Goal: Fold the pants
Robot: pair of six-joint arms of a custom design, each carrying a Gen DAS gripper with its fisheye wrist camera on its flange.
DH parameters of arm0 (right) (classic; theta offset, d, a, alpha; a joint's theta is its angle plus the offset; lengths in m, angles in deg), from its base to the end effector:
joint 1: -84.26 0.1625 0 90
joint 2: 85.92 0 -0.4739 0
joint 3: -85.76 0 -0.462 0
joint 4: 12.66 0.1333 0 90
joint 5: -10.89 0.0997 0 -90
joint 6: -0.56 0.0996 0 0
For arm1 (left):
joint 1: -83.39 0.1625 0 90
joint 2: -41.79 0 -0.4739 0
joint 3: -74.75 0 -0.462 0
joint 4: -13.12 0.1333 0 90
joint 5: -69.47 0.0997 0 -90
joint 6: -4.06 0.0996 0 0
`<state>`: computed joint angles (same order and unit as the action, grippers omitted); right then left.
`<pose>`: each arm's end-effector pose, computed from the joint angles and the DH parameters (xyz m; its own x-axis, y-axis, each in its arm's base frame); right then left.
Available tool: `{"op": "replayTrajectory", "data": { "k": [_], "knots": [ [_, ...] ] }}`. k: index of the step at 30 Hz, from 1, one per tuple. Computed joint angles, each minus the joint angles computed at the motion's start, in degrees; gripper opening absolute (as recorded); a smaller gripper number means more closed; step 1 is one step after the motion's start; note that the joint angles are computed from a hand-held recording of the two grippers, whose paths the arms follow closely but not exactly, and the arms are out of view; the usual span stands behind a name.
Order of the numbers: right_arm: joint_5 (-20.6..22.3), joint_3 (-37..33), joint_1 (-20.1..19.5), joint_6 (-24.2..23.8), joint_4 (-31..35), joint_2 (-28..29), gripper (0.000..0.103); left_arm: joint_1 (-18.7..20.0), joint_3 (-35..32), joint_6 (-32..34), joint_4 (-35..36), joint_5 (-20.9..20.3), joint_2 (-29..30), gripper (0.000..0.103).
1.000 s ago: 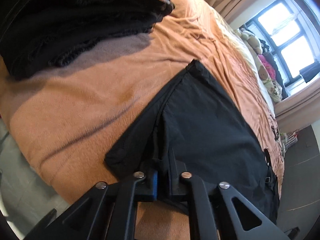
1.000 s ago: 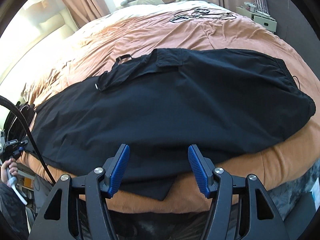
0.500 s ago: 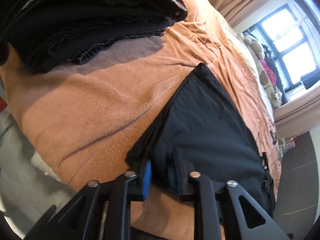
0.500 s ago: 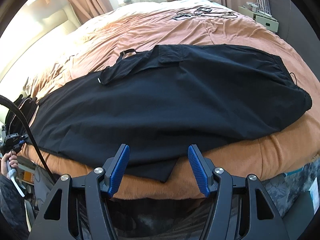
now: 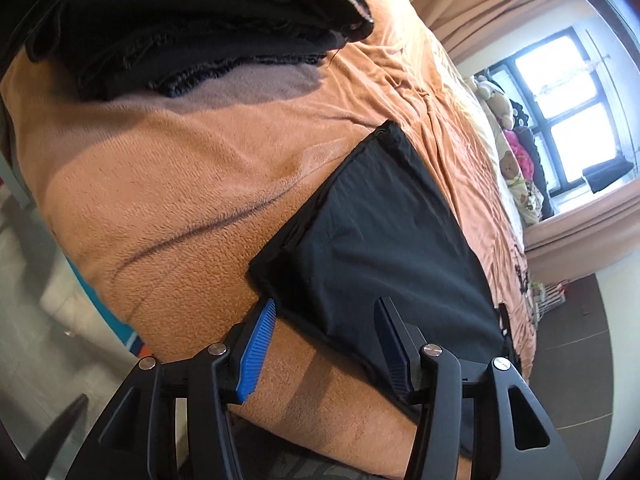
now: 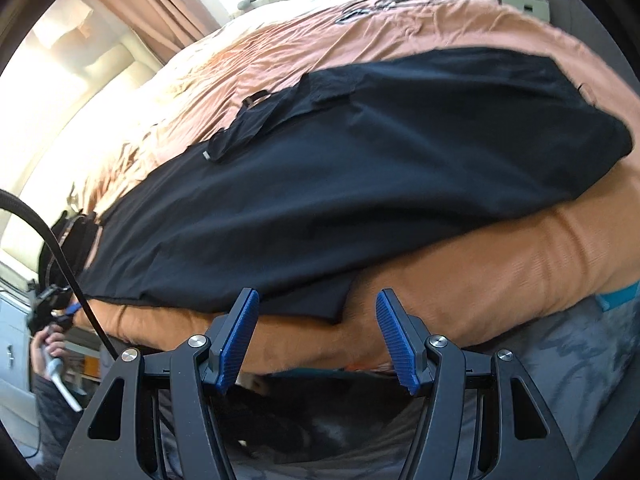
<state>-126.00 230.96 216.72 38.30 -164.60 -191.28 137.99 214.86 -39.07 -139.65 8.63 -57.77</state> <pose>0.2791 -0.2152 0.2979 -0.9282 0.2138 0.3046 -0.0725 0.6989 -0.7115 -0.0821 -0.4294 0.2867 -0.9640 -0.2563 -0.0707 -0.1682 0.7939 -0.5844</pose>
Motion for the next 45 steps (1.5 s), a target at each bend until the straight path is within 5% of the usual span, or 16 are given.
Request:
{"op": "replayTrajectory", "data": {
  "k": [4, 7, 9, 12, 18, 26, 29, 30, 31, 34, 40, 45],
  "knots": [
    [5.7, 2.6, -4.9, -2.7, -7.1, -0.7, 0.059, 0.5, 0.3, 0.1, -2.6, -0.9, 0.9, 0.058],
    [10.0, 4.6, -8.7, -5.3, -13.7, -1.3, 0.04, 0.4, 0.7, -1.2, -3.7, -1.1, 0.9, 0.058],
    [12.7, 6.1, -11.6, -6.1, -16.7, -2.5, 0.012, 0.0, 1.4, -3.4, -4.5, -1.5, 0.7, 0.058],
    [15.4, 7.9, -14.1, -6.9, -18.7, -4.5, 0.003, -0.5, 2.1, -4.4, -6.4, -0.6, 1.4, 0.058],
    [13.9, 8.1, -11.5, -6.4, -14.0, -9.0, 0.001, 0.2, 2.0, -3.9, -12.8, 0.2, 4.6, 0.058],
    [9.1, 5.7, -7.0, -3.1, -10.0, -5.1, 0.003, -1.9, 4.0, -4.1, -18.2, 3.8, 6.0, 0.057],
    [7.8, 4.7, -5.7, -1.9, -8.4, -4.2, 0.004, -1.8, 3.3, -4.2, -16.3, 5.7, 6.5, 0.037],
    [7.2, 4.4, -4.9, -1.5, -7.8, -4.0, 0.004, -1.4, 2.9, -4.6, -15.0, 6.5, 6.5, 0.018],
    [6.5, 4.2, -4.2, -1.4, -7.4, -4.1, 0.004, -0.6, 2.7, -4.4, -15.1, 6.3, 6.5, 0.01],
    [3.5, 3.2, -1.2, 0.0, -4.6, -3.8, 0.004, 1.3, 2.8, -3.6, -17.5, 3.8, 6.5, 0.005],
    [-4.3, 0.7, 5.8, 0.7, -0.7, -1.8, 0.004, -1.9, 2.5, -1.1, -16.9, 6.1, 4.8, 0.002],
    [-4.4, -0.7, 7.3, -3.5, -5.6, 2.7, 0.004, -4.1, 1.3, 1.0, -17.1, 6.4, 3.8, 0.002]
  ]
}}
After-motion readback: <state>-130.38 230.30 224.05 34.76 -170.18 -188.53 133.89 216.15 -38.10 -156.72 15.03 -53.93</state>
